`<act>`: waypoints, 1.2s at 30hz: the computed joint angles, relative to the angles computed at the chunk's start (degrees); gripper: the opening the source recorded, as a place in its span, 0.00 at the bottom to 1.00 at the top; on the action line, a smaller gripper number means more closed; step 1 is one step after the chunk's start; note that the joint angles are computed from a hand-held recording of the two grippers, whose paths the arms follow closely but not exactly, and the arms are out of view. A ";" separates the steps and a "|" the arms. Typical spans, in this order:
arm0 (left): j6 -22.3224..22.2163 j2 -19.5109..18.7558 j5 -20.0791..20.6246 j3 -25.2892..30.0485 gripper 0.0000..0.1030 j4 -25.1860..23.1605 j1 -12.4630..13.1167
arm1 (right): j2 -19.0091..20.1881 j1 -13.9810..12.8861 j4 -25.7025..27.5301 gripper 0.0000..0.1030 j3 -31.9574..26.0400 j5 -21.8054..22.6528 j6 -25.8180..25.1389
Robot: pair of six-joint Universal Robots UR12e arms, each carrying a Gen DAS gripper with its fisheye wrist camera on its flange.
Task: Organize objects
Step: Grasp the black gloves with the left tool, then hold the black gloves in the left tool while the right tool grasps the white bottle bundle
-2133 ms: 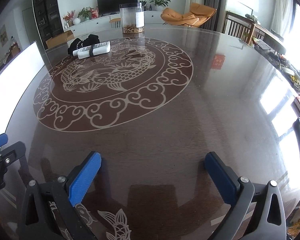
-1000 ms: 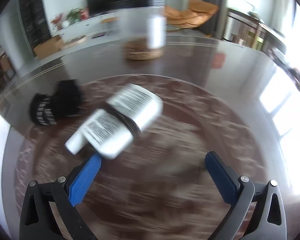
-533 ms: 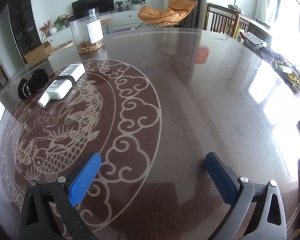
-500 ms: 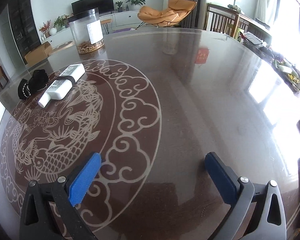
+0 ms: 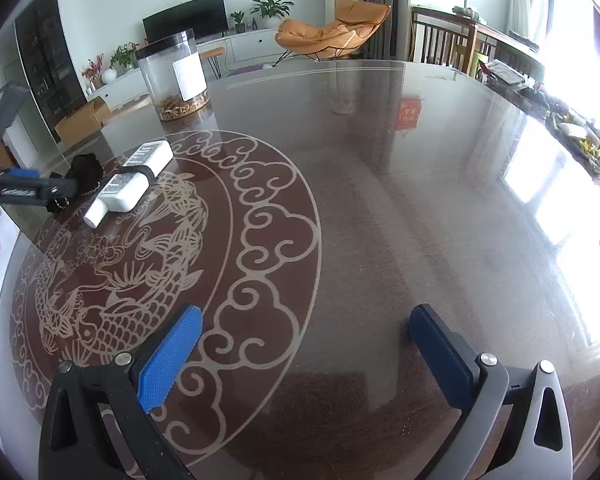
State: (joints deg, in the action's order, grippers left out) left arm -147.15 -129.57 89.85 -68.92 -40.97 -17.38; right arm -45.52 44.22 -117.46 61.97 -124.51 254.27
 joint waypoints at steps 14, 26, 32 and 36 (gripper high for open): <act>-25.30 9.53 -0.60 -20.94 0.36 17.26 2.90 | 0.17 -0.07 0.79 1.00 -0.39 0.16 -0.12; -27.70 17.64 -2.93 -33.09 0.96 17.25 6.13 | 0.28 -0.06 1.72 1.00 -0.76 0.27 -0.24; -28.12 16.79 -2.91 -32.56 1.00 18.73 6.13 | 0.31 -0.04 2.29 1.00 -0.92 0.34 -0.28; -28.13 16.99 -2.93 -32.93 1.00 19.06 6.17 | 0.21 -0.02 1.70 1.00 -0.65 0.29 -0.28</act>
